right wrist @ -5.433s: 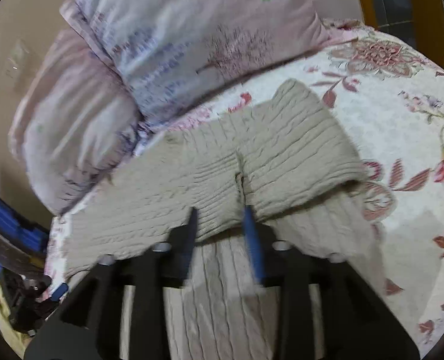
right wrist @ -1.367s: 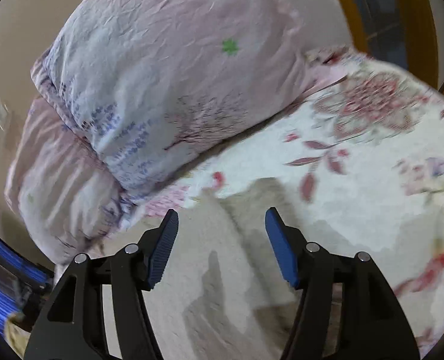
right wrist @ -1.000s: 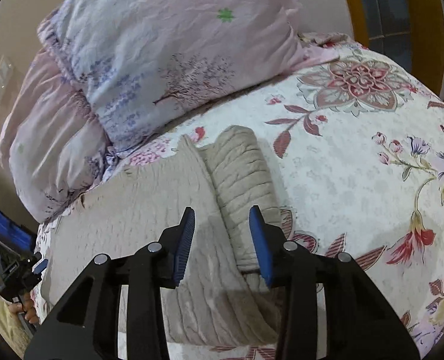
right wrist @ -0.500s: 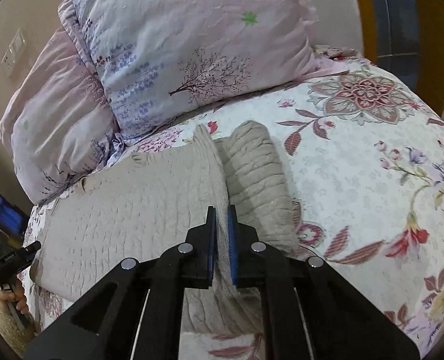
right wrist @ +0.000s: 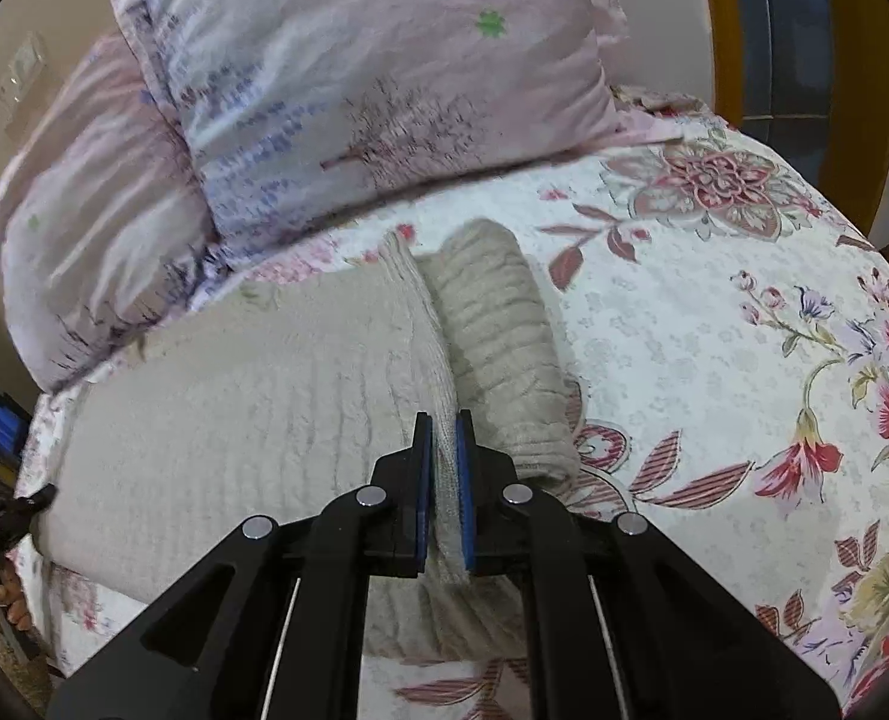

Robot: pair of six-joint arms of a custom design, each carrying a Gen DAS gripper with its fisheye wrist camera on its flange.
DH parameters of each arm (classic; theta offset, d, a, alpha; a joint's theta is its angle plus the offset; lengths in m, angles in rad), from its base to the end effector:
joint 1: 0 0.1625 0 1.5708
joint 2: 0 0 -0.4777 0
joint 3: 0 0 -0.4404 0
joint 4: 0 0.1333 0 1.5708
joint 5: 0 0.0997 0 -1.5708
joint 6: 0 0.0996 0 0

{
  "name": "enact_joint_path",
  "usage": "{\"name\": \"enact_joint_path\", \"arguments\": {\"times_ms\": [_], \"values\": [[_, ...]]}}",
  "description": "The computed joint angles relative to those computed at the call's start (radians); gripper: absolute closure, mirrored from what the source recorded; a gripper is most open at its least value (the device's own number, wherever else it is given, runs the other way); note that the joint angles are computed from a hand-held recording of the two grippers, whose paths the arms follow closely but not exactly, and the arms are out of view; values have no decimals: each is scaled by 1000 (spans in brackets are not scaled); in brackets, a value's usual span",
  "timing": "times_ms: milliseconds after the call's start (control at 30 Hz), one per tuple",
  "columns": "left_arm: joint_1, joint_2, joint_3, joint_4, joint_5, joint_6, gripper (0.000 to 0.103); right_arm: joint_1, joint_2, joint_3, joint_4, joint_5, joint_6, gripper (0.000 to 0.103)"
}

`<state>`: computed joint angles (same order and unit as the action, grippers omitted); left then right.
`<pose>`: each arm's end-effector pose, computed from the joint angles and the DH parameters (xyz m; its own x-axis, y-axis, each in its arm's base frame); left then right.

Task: Fold small clothes

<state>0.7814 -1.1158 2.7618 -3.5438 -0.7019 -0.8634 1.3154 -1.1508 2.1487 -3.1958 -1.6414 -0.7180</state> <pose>-0.0598 -0.3542 0.1236 -0.9197 -0.3213 -0.2258 -0.0411 0.6505 -0.7584 -0.0225 -0.5859 0.2067 -0.8536 -0.2955 0.4291 -0.4740 0.7822 -0.4044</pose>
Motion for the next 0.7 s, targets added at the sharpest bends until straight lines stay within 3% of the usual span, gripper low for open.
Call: {"name": "enact_joint_path", "arguments": {"times_ms": [200,300,333,433,567,700], "values": [[-1,-1,0,10,4,-11,93,33,31,-12,-32,-78,-1,93],[-3,-1,5,-16,-9,-6,81,43,9,13,-69,-28,1,69],[-2,4,7,-43,-17,-1,72,51,2,21,-66,4,-12,59],[-3,-2,1,-51,-12,-5,55,92,14,20,10,31,-52,57],[-7,-15,-8,-62,26,-18,33,151,70,8,64,4,-83,57],[33,-37,-30,-44,46,-27,28,200,128,0,38,-42,-106,57]]}}
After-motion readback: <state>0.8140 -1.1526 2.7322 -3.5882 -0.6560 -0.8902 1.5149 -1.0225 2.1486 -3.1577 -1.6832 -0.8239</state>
